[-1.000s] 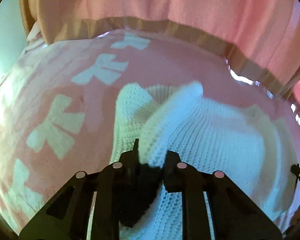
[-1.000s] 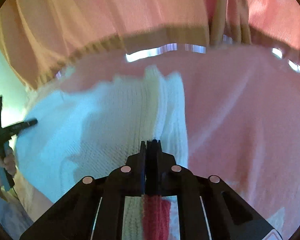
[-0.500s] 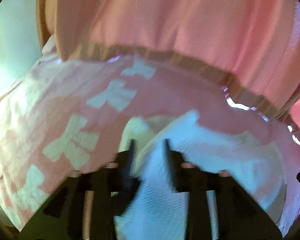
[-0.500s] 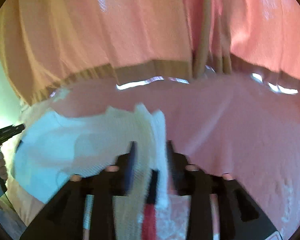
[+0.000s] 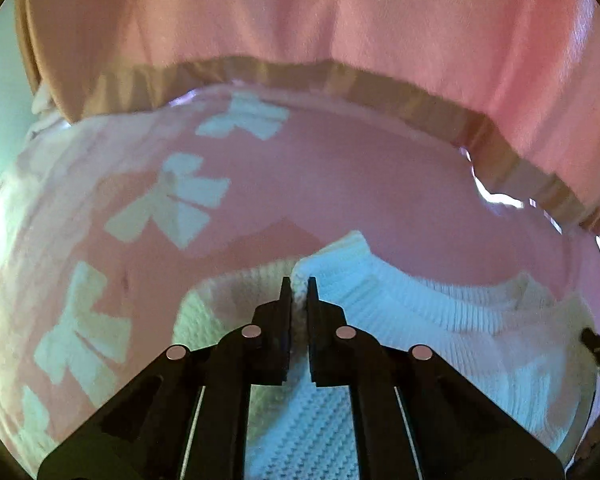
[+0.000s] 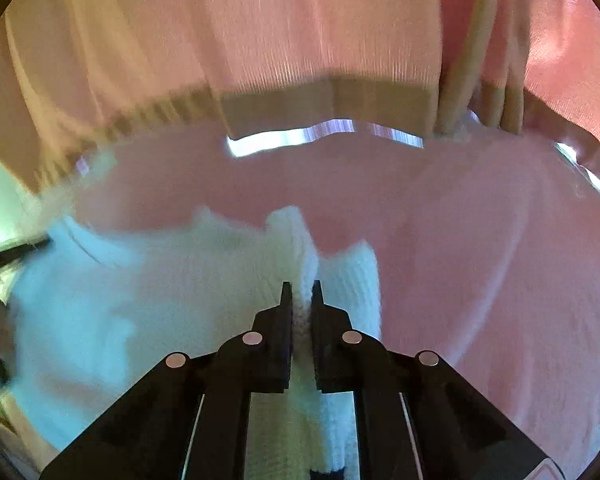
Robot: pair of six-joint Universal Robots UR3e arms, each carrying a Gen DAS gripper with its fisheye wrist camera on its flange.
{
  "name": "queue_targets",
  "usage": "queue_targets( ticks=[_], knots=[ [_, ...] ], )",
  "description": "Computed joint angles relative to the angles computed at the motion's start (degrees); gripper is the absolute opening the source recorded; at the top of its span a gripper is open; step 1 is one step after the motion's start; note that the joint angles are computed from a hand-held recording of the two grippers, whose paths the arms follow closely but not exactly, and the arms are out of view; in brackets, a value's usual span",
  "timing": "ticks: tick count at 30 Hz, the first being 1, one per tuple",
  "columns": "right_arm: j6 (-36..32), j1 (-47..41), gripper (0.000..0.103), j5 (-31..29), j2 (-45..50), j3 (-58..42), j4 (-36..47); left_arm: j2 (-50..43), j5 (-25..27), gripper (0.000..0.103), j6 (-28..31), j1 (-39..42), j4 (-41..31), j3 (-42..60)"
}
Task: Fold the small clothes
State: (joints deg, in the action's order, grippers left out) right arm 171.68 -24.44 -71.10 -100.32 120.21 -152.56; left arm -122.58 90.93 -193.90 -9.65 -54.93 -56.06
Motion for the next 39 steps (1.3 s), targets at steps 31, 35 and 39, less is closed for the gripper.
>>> queue_targets(
  ticks=[31, 35, 39],
  knots=[
    [-10.28, 11.08, 0.005, -6.84, -15.34, 11.94, 9.03, 12.38, 12.18, 0.061, 3.26, -13.31, 11.01, -24.55],
    [-13.65, -1.61, 0.02, -1.35, -32.85, 14.49, 21.5, 14.4, 10.97, 0.061, 2.77, -12.38, 10.48, -26.2],
    [-22.36, -19.19, 0.05, 6.99, -51.61, 14.17, 45.21, 15.53, 12.32, 0.061, 1.86, -12.99, 10.97, -27.85]
  ],
)
